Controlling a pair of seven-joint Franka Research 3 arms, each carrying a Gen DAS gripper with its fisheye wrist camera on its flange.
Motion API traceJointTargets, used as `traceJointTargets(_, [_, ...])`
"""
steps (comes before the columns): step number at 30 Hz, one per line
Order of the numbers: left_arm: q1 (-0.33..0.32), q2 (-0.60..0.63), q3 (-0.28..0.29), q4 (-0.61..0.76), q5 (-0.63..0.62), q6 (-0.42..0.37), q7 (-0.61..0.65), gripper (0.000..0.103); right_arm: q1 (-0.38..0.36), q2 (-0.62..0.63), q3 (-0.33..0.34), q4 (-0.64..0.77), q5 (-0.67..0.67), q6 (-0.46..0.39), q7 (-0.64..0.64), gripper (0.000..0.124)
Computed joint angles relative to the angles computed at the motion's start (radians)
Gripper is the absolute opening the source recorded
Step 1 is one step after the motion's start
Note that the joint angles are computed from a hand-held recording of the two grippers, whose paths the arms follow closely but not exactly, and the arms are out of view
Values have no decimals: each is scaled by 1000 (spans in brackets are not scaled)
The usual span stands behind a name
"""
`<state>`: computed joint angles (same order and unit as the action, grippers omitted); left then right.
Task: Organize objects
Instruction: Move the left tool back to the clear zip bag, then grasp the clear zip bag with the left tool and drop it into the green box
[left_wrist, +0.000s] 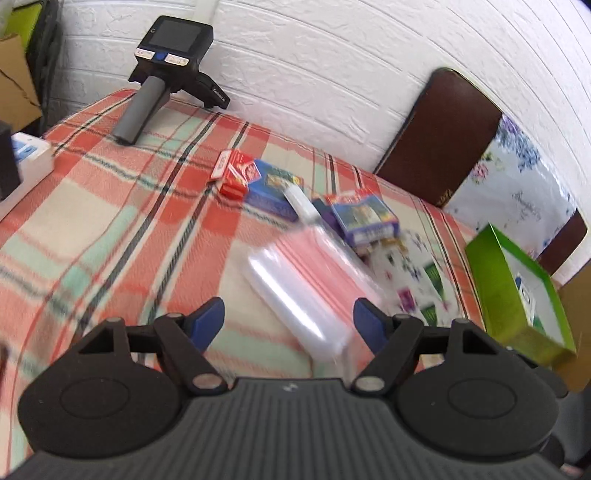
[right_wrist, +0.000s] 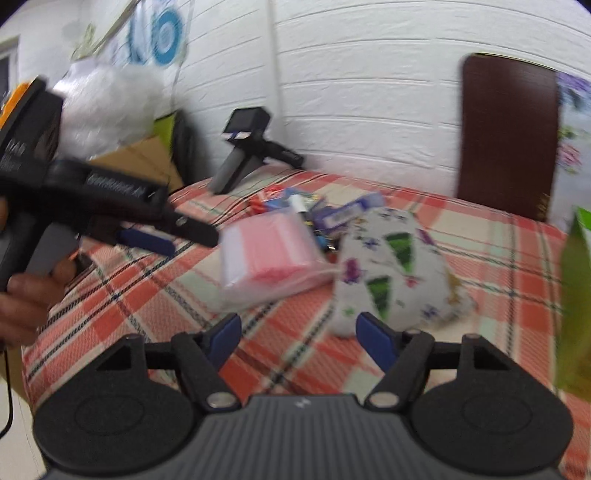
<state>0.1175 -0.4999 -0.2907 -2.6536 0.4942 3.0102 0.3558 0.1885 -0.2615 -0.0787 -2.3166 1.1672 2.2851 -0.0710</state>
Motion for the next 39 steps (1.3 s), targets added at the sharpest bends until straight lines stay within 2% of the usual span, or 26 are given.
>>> traceJointTargets(4, [-93,105,133,28,-86,81,91,79,52,41,49,35,33,92,-99,82])
traceJointTargets(6, [-152,127,190,16,-144,140,138,79,72,87,65,78,30,109,-152,85])
traceJointTargets(7, [-176,136,208,11,-169,162,153,79,79,116,76,103,13,118,-160,97])
traceJointTargets(8, [-203,145,231,8,-181,175,156,79,81,152,83,136,-20,101,-138,103])
traceJointTargets(9, [-210,156,221,2,-263,186,211,79,78,191,89,176,-76,70,-84,103])
traceJointTargets(10, [-183,166,186,0,-275,199,209,78,76,233,100,208,-129,63,-14,103])
traceJointTargets(11, [-120,165,132,-1,-217,211,155,77,72,248,105,217,-111,54,-10,100])
traceJointTargets(12, [-56,158,63,-1,-209,210,143,75,69,242,110,211,-110,51,-5,95])
traceJointTargets(13, [-25,152,29,2,-195,201,130,69,64,230,111,206,-114,37,16,84])
traceJointTargets(14, [-27,145,31,2,-170,194,106,67,59,210,110,190,-113,21,29,77])
traceJointTargets(16, [-121,134,97,-15,-254,196,155,63,59,154,105,121,-70,56,-36,71])
traceJointTargets(17, [-144,120,111,-22,-246,186,138,60,57,129,97,93,-59,56,-46,68])
traceJointTargets(22, [-99,1,-27,-58,-234,120,54,59,43,-18,40,-38,-44,18,-64,65])
traceJointTargets(26, [-131,14,-41,18,-192,74,55,59,27,-106,-24,-107,32,13,-152,65])
traceJointTargets(29, [-113,108,-73,146,-121,76,80,59,1,-116,-61,-96,92,32,-172,65])
traceJointTargets(32, [-57,257,-153,324,0,92,75,59,-31,-84,-101,-50,197,57,-218,65])
traceJointTargets(34, [-4,384,-228,471,149,85,25,59,-61,-38,-116,2,274,88,-251,65])
traceJointTargets(36, [-22,523,-250,618,268,60,8,59,-97,26,-122,68,325,112,-245,65])
traceJointTargets(39, [-90,724,-264,822,237,-4,143,59,-155,132,-113,170,361,159,-201,65])
